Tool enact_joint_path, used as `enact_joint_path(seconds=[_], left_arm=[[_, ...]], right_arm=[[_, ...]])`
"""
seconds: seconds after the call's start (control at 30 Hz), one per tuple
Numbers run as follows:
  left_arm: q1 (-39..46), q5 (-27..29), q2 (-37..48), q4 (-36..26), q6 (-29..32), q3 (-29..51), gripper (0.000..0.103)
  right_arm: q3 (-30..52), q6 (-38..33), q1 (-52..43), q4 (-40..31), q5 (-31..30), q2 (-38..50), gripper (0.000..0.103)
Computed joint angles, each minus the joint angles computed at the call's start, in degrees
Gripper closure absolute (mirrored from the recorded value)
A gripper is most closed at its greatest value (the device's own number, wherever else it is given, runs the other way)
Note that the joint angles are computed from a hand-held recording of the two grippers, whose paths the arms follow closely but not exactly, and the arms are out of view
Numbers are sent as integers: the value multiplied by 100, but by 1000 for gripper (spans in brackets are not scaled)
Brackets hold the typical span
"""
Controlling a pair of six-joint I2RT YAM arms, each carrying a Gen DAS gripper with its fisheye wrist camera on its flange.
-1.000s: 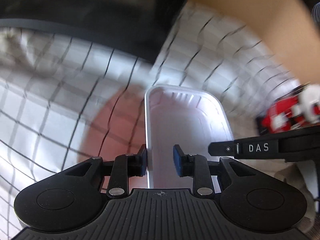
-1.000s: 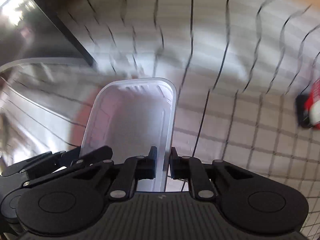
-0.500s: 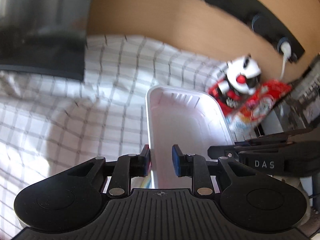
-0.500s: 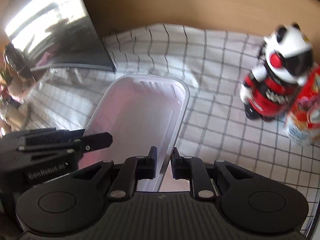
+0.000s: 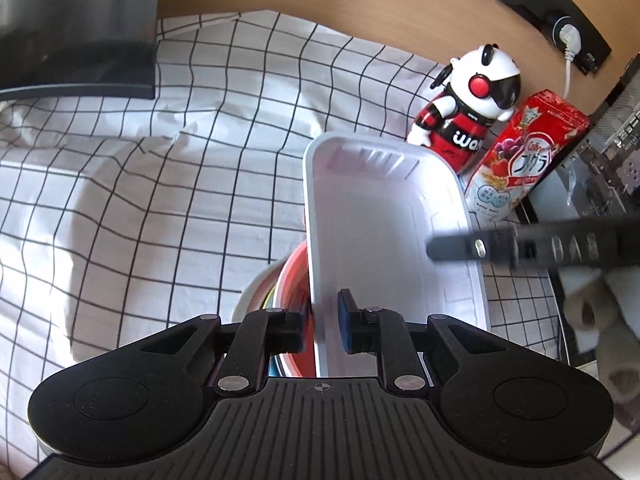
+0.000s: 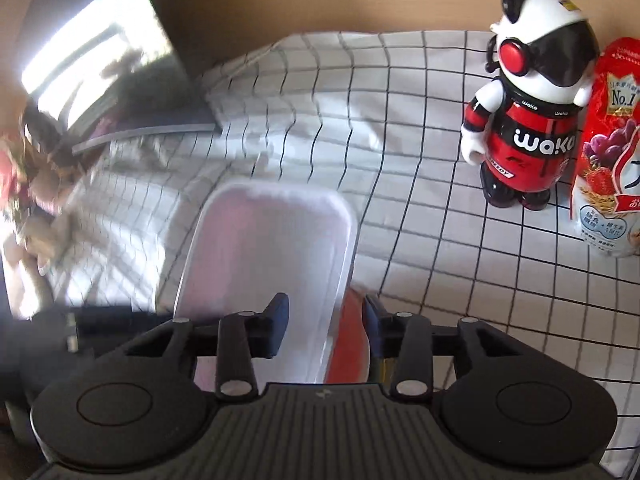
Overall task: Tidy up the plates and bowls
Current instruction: 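Lift and carry the tray with the right gripper over the bowl stack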
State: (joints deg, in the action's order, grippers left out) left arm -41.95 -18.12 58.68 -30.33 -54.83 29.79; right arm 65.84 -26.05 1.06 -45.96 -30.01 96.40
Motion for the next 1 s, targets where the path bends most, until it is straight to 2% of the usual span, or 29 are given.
enact_joint_path(seconds=[0.17, 0.43, 0.6, 0.73, 1.0], left_arm=[[118, 177, 28, -10, -170, 54, 85], [-204, -475, -212, -542, -242, 532, 82], [-116, -149, -124, -428, -203, 446, 79], [-387, -298, 55, -564, -394, 433, 79], [-341, -336, -115, -441, -245, 305, 79]], right_arm=[[182, 387, 5, -77, -281, 322, 60], [342, -124, -261, -524, -961, -122, 60], [-179, -472, -327, -336, -644, -162, 60], [-568, -597, -433, 55, -490, -298, 60], [-342, -289, -328, 26, -726, -341, 60]])
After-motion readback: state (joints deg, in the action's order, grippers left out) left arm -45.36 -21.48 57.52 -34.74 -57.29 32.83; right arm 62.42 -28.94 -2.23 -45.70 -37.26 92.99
